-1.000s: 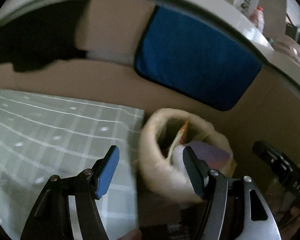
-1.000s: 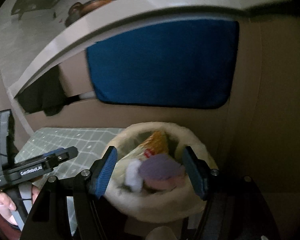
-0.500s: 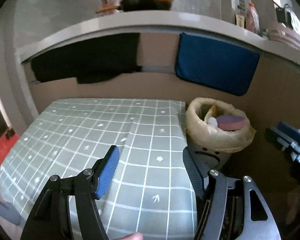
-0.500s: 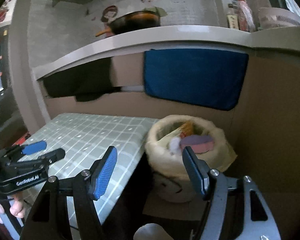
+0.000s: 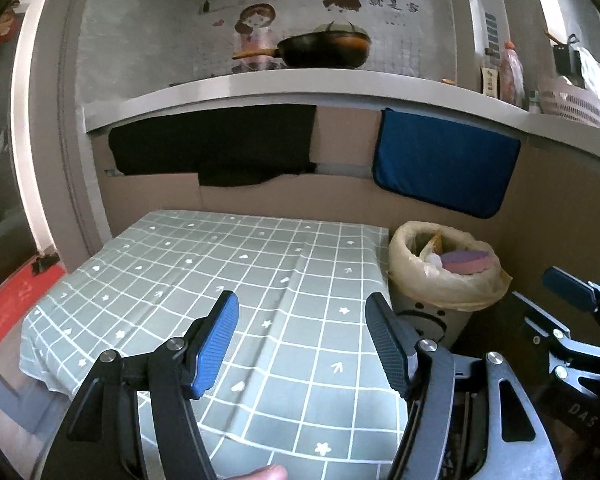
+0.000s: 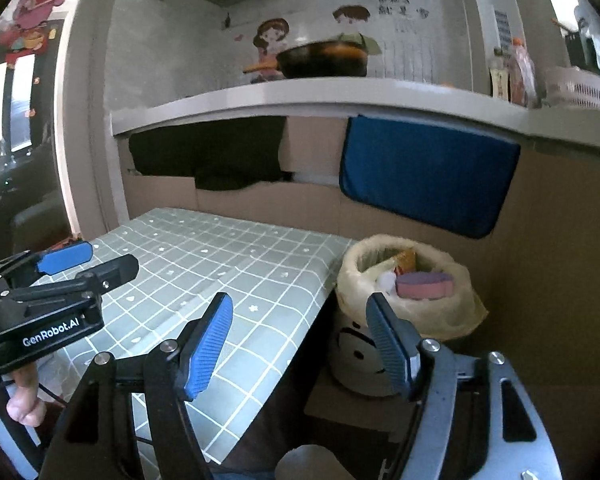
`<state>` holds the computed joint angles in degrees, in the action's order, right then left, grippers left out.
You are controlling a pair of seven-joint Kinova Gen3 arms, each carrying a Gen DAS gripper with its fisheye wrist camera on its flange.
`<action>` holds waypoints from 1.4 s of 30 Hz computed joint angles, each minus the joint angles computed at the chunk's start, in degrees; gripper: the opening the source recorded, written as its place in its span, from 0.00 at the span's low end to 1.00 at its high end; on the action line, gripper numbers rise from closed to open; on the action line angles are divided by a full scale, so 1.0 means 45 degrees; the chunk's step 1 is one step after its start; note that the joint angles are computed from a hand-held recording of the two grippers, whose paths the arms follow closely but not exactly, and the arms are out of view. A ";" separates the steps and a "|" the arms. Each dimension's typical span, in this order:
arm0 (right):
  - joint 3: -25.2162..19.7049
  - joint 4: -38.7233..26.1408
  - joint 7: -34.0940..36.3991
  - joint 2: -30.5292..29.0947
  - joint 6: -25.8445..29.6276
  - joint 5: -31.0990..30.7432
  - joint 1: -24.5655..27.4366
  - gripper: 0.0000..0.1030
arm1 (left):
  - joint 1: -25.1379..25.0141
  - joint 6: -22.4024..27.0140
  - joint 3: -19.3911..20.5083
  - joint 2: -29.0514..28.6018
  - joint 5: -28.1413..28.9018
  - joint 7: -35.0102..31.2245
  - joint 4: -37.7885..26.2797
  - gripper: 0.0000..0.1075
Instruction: Collect trash
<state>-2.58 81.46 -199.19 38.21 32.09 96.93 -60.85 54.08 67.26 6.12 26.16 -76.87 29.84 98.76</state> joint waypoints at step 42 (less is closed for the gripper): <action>-0.0521 0.0342 -0.0232 -0.0229 0.0214 -0.0342 0.0166 0.66 | 0.0278 0.0439 0.0358 -0.0093 -0.0060 0.0858 0.0475 0.62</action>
<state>-4.92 83.00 -200.24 37.17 33.05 95.39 -60.10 55.33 69.24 7.73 25.74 -77.14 33.70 100.90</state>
